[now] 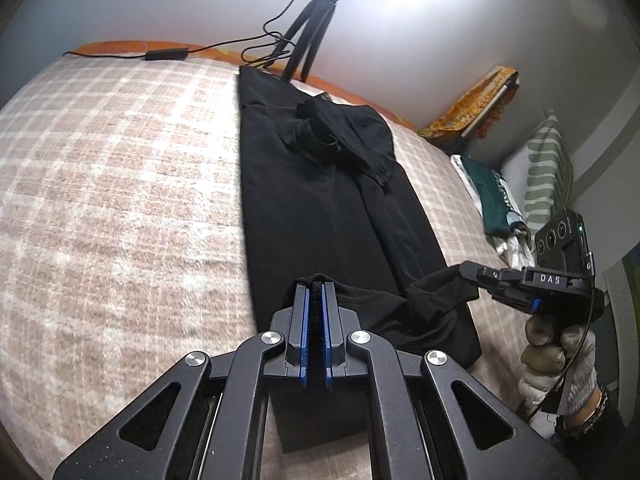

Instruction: Fold small clothes

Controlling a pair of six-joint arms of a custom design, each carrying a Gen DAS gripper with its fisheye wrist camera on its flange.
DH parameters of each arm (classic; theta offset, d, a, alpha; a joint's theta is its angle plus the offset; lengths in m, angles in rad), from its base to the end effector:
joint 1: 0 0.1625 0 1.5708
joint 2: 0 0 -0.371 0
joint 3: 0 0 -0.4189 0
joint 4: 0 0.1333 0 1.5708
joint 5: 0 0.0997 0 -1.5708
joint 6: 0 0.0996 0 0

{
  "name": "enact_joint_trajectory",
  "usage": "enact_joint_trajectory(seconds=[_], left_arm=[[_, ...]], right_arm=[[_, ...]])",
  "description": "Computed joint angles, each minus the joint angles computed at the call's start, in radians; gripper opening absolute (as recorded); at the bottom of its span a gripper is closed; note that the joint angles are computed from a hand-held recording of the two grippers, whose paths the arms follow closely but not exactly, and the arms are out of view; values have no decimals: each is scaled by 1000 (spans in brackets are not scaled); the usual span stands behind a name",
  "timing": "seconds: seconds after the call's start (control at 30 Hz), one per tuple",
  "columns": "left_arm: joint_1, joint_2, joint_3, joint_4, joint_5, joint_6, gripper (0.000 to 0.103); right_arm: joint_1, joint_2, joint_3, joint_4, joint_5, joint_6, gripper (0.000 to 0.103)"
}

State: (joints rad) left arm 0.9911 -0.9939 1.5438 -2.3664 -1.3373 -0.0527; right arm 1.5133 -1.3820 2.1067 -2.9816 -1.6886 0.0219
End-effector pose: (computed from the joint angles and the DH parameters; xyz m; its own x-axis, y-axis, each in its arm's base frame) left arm -0.2416 -0.6544 0.1848 -0.8716 0.4424 -0.2113 0.4861 0.8360 -0.2547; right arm 0.0913 -0.5292 0.2358 -0.9859 0.1483 0.0770 0.0661 0.7694 -0.6354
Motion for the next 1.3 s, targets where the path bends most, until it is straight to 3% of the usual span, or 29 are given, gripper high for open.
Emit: enact_joint_trajectory(seconds=[0.3,0.37,0.4,0.43,0.5,0.6,0.83,1.03,1.3], left_arm=[[15,31,-32,0,11,-34,4],[21,38,-45,6,-4,-50,4],[25,40,-53,13,-11,-64,6],[27,43,-62,24,-12,-72,9],[26,40,-67,23,-10,-73,13],[18,9,-42,-17,-9,-35,23],[-17,-75,58,-30,-24,157,25],[-28,-63,70,61,-12,183,25],[-23,-5,25,97,34,139,25]], right_arm=[[-19,11,-10,-9,-5,-12,3],[-18,14,-21,14,0,-11,7],[-15,12,-23,18,3,-18,13],[-6,15,-30,19,-1,-23,28],[18,8,-29,1,-20,-61,35],[64,-11,-19,-16,-55,-144,35],[134,-25,13,53,-112,-346,32],[133,36,8,106,-167,-380,24],[154,137,-57,90,-275,-412,23]])
